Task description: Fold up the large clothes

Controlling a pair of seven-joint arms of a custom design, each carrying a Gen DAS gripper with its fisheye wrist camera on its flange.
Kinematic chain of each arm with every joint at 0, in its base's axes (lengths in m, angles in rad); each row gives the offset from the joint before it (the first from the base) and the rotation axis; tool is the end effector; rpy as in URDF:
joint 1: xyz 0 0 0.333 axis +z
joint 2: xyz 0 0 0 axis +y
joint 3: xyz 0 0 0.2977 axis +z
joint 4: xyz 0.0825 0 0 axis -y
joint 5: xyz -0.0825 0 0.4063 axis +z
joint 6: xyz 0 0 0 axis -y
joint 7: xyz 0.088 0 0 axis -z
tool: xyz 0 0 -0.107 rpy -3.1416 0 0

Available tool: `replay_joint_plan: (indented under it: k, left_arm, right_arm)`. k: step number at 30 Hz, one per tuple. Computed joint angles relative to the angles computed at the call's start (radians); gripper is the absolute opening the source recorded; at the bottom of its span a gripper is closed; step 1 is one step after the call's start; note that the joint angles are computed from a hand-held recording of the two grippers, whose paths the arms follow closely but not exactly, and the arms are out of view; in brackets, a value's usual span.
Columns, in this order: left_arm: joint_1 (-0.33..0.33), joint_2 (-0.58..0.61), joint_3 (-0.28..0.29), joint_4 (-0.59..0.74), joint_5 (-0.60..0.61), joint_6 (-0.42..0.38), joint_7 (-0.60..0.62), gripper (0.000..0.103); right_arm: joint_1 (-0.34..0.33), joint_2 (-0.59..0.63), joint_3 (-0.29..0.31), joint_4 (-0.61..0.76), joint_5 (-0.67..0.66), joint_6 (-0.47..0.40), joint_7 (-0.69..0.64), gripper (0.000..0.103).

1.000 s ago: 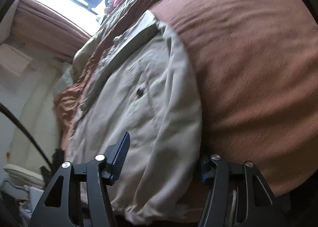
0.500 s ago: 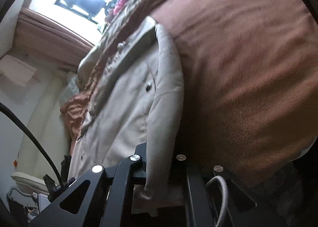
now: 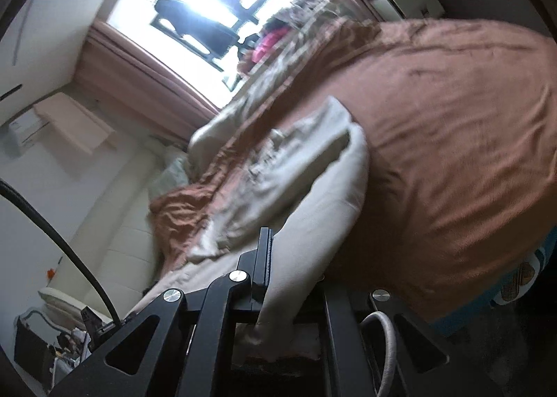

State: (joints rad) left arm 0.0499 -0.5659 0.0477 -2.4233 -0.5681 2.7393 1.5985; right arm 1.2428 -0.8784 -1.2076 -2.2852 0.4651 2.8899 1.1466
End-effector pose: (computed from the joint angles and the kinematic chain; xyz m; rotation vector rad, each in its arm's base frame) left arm 0.4557 0.0688 0.5860 -2.1796 1.2954 -1.2444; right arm 0.5397 -0.1046 0.5033 -1.1378 1.4539 0.0317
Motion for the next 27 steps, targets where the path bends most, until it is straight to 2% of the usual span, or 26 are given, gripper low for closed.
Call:
replay_joint_plan:
  k: [3, 7, 9, 12, 13, 15, 20, 24, 27]
  left_arm:
    - [0.007, -0.072, 0.000, -0.017, 0.004, 0.000, -0.004, 0.003]
    - [0.010, -0.180, 0.007, -0.054, 0.013, -0.003, -0.010, 0.003]
    - [0.015, -0.232, 0.007, -0.072, 0.021, -0.010, -0.020, 0.003]
    - [0.012, -0.289, 0.012, -0.084, 0.029, -0.014, -0.028, 0.003]
    - [0.010, -0.302, 0.014, -0.084, 0.032, -0.013, -0.030, 0.003]
    - [0.009, -0.321, 0.017, -0.087, 0.036, -0.011, -0.034, 0.003]
    - [0.005, -0.284, 0.021, -0.055, 0.054, -0.002, -0.037, 0.003]
    - [-0.001, -0.187, 0.026, 0.009, 0.059, 0.015, -0.029, 0.003]
    - [-0.003, -0.100, 0.027, 0.074, 0.061, 0.025, -0.021, 0.003]
  right_arm:
    - [-0.089, -0.063, 0.083, -0.062, -0.001, 0.013, -0.019, 0.002]
    - [-0.210, -0.160, 0.159, -0.162, -0.001, 0.011, -0.070, 0.002]
    - [-0.276, -0.211, 0.188, -0.205, 0.003, -0.011, -0.093, 0.002]
    - [-0.313, -0.264, 0.201, -0.230, 0.020, -0.027, -0.149, 0.002]
    - [-0.282, -0.253, 0.180, -0.215, 0.038, -0.012, -0.164, 0.002]
    - [-0.286, -0.282, 0.175, -0.225, 0.023, -0.010, -0.177, 0.002]
    - [-0.172, -0.249, 0.106, -0.156, 0.023, 0.031, -0.235, 0.002]
    - [-0.076, -0.188, 0.057, -0.064, -0.001, 0.045, -0.219, 0.002]
    - [-0.030, -0.146, 0.044, -0.010, -0.025, 0.047, -0.191, 0.002]
